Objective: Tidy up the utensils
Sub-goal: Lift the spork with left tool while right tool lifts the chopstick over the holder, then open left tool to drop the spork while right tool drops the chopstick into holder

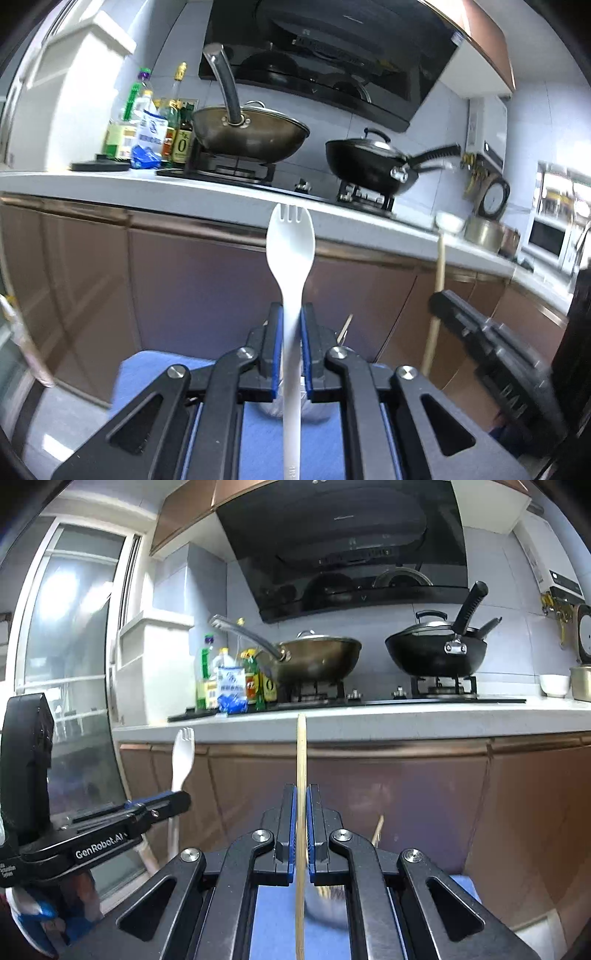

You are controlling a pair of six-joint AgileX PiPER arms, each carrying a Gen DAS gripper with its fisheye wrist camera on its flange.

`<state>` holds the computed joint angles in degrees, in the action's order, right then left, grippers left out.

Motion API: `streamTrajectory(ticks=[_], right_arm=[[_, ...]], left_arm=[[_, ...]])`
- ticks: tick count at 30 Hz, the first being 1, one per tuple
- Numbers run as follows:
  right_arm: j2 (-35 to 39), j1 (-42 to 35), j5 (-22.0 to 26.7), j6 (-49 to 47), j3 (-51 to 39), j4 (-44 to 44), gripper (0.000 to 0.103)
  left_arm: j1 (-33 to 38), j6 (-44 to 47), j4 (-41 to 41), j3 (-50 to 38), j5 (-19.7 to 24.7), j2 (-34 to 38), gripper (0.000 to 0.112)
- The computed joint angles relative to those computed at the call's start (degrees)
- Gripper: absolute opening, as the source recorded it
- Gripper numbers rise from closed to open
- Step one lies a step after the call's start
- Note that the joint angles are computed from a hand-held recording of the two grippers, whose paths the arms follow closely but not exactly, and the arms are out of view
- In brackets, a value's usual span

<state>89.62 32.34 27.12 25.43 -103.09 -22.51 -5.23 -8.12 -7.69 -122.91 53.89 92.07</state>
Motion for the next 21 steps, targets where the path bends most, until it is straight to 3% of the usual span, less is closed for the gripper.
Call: streamTrajectory(ticks=[4,9,12,15,18,21], right_arm=[[7.20,-4.18,-4.83,-3.49,-6.53,5.59,0.005],[13.77,-7.31,-10.65,1.14,-10.55,3.18,0.005],[17.81,-8.90,-13.67,8.48,-12.66,-2.89,0.005],[21.55,-9.92,-14.51,11.99,-15.77,-5.87,0.005],[24.12,-10.42,-15.47,16.71,-17.06,-10.41,0.005],[25.44,-10.04,-15.82,27.58,-16.56,-22.43,0.005]], left_arm=[[-0.64,-4.24,0.43,-9.94,-2.71,9.03,0.008],[-2.11,-8.39,4.07,-17.15,-7.93,17.88,0.008],[-2.89,-10.42,6.55,-21.37,-9.37,22.66,0.009],[-3.10,-11.49,6.77,-30.03,-6.69,29.81,0.008],[-3.34,-12.45,7.51,-32.83,-6.46,33.55,0.009],[-3.75,-14.06,8.87,-28.06,-10.23,33.27,0.009]])
